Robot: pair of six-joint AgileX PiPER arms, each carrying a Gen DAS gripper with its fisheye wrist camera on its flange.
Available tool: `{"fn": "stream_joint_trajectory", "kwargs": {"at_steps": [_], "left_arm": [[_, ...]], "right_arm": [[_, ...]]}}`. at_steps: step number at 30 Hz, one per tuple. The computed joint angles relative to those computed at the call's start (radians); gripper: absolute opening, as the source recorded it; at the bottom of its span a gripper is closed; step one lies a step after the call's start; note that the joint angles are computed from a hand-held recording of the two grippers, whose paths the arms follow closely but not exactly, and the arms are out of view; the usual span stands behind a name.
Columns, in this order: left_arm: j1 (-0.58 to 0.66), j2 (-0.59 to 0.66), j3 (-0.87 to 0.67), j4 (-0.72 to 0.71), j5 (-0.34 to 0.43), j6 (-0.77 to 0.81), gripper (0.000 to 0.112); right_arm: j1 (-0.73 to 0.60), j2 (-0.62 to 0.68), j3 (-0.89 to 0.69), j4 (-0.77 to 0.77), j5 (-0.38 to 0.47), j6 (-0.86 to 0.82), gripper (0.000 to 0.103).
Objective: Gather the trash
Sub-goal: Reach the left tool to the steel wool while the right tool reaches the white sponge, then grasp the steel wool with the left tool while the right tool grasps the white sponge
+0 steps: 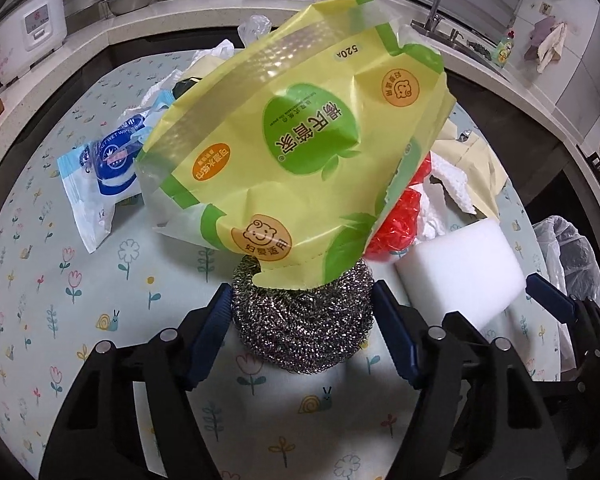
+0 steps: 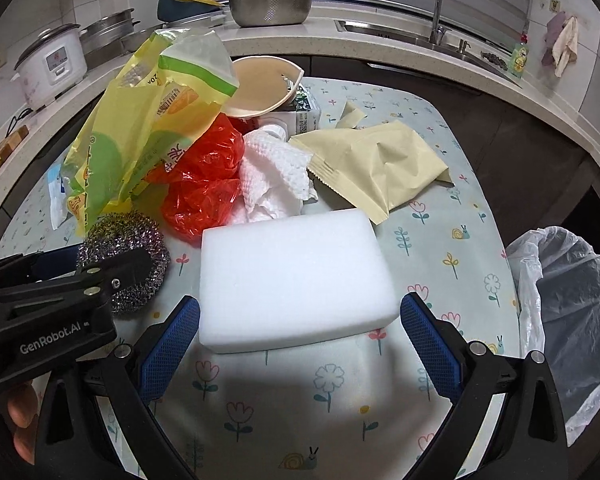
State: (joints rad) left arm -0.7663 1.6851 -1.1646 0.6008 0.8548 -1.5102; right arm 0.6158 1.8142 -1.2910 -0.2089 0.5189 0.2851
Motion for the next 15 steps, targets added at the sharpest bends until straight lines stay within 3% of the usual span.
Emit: {"fn": "stream_joint_trajectory", "kwargs": {"at_steps": [10, 15], "left_arm": [[-0.025, 0.021, -0.035, -0.009, 0.036, -0.008, 0.067], [-0.041, 0.029, -0.045, -0.006, 0.053, -0.012, 0.067]], "right_arm": [[-0.030, -0.031, 0.035, -0.128, 0.017, 0.120, 0.096], [-0.097, -0.077, 0.089, -0.095, 0.016, 0.125, 0.096]]}}
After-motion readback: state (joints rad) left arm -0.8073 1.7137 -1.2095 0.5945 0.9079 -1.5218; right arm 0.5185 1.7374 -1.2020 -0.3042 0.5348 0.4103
